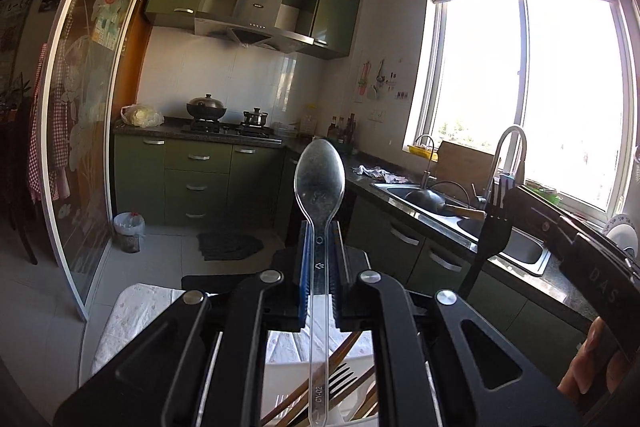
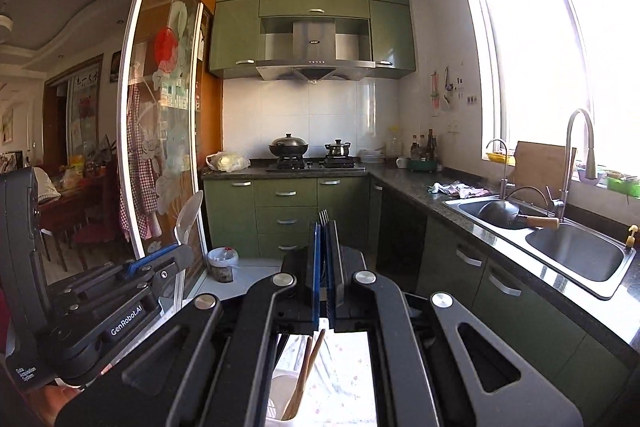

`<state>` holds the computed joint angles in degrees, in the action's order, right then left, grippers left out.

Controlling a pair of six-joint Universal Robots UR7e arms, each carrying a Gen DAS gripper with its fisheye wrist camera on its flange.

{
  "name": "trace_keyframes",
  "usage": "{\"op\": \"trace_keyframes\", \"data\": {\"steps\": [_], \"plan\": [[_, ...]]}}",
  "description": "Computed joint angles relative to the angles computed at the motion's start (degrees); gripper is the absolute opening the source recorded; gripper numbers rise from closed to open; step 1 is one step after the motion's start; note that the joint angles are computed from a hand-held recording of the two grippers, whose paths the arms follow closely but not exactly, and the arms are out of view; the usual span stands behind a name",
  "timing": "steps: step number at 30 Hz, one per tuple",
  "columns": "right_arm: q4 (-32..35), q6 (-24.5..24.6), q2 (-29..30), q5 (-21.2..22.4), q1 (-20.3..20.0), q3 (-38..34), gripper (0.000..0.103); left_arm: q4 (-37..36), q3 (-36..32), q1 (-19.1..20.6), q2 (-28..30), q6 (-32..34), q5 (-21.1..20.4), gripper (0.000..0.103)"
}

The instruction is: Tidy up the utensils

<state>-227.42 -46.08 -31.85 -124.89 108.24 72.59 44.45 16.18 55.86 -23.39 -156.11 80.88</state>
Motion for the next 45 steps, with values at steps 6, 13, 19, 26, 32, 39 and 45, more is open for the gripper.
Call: {"op": "trace_keyframes", "data": {"steps": [6,13,19,26,32,39,45], "plan": [[1.08,0.66,1.88,0.71,-2.34,0.04,0.003,-5.98,5.43,1.09,-1.38,1.3,0.43,0.008],[0.52,1.8,2.78,1.9,-3.86,1.93,0.003,-9.04,8.42,1.74,-2.33,1.54,0.64,0.008],[0.44,1.84,3.65,1.43,-4.35,3.27,0.003,-16.43,21.15,1.75,-7.51,7.11,-2.18,0.026],[0.51,2.61,4.68,0.61,-4.48,4.64,0.021,-24.05,32.61,1.23,-13.4,11.83,-4.95,0.063],[-2.95,4.84,2.63,0.67,-3.05,10.24,0.046,-23.53,37.29,0.91,-17.2,10.82,-5.5,0.072],[-13.15,6.69,-1.0,0.62,-0.57,23.98,0.088,-25.03,48.44,0.39,-25.4,10.04,-8.22,0.092],[-24.29,8.26,-1.63,-1.76,1.54,36.21,0.098,-24.81,57.36,1.05,-32.13,7.63,-11.46,0.096]]}}
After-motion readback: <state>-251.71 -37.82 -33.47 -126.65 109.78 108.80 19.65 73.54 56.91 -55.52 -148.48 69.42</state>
